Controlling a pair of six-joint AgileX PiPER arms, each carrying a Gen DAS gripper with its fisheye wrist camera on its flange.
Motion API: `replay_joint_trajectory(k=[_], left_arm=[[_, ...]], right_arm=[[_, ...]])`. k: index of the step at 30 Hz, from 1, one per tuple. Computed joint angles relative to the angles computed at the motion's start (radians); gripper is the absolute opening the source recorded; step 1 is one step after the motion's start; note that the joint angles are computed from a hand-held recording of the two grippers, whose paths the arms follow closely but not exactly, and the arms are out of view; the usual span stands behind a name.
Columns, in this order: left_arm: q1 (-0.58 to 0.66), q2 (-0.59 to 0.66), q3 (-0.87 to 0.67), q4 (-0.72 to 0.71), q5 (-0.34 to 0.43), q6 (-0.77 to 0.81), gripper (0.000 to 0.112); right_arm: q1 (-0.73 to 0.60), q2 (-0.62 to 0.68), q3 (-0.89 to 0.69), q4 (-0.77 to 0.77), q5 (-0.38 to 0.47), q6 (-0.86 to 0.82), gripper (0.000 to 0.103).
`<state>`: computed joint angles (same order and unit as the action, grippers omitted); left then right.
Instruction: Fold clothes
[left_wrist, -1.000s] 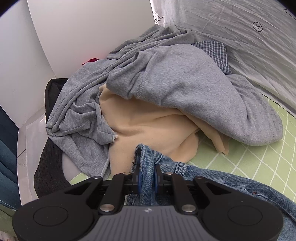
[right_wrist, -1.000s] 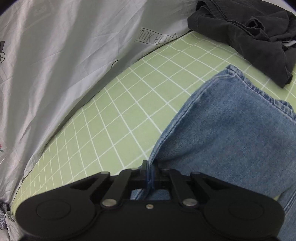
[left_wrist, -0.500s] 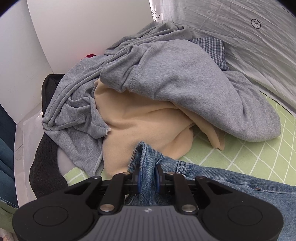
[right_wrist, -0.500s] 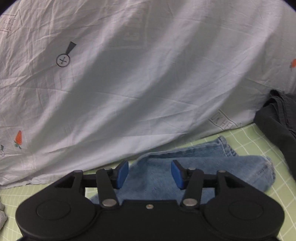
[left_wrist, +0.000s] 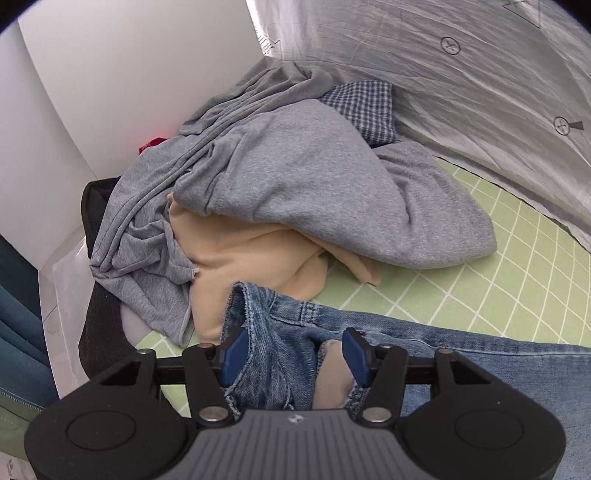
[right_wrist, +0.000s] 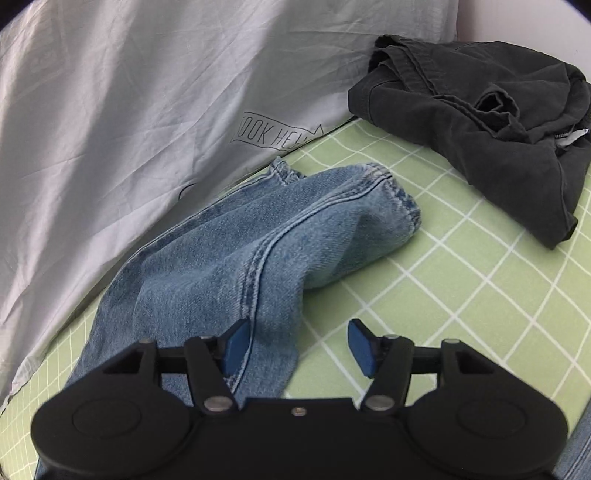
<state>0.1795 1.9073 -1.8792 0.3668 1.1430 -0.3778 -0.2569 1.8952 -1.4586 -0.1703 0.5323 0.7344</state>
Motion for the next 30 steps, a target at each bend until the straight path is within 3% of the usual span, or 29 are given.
replay_joint_trajectory(k=[1,3,4,5,8,15,19,24,27,28,29,30], left_arm=[[-0.021,-0.004,0.001,-0.001,0.000,0.008,0.063],[-0.057,-0.010,0.003,-0.030,-0.001,0.037,0.063],[-0.073,-0.012,0.004,-0.056,-0.003,0.057,0.063],[-0.090,-0.012,0.004,-0.081,-0.003,0.076,0.063],[-0.161,-0.002,0.004,-0.102,0.009,0.123,0.063],[-0.253,0.012,0.051,-0.264,0.027,0.237,0.063],[-0.317,0.005,0.111,-0.240,0.010,0.272,0.063],[-0.340,0.015,0.134,-0.223,0.016,0.309,0.064],[-0.334,0.037,0.114,-0.226,0.032,0.326,0.065],[-0.333,0.045,0.108,-0.226,0.037,0.331,0.065],[-0.336,0.052,0.102,-0.221,0.040,0.333,0.066],[-0.340,0.060,0.095,-0.214,0.041,0.333,0.067]], right_arm=[[0.001,0.009,-0.007,0.011,-0.013,-0.007,0.059],[0.000,0.025,-0.016,0.057,-0.044,-0.053,0.048],[-0.001,0.036,-0.030,0.090,-0.040,-0.096,0.023],[0.005,0.050,-0.055,0.083,-0.007,-0.105,0.006],[0.022,0.047,-0.058,0.023,0.032,-0.101,0.004],[-0.021,-0.143,0.203,-0.040,0.000,-0.073,0.002],[-0.065,-0.288,0.372,-0.022,-0.013,-0.091,0.002],[-0.115,-0.430,0.485,0.008,0.038,-0.080,0.002],[-0.123,-0.495,0.520,-0.025,0.070,-0.067,0.012],[-0.119,-0.506,0.520,-0.079,0.071,-0.023,0.022],[-0.136,-0.518,0.531,-0.095,0.036,-0.007,0.041],[-0.155,-0.529,0.541,-0.108,-0.001,0.008,0.048]])
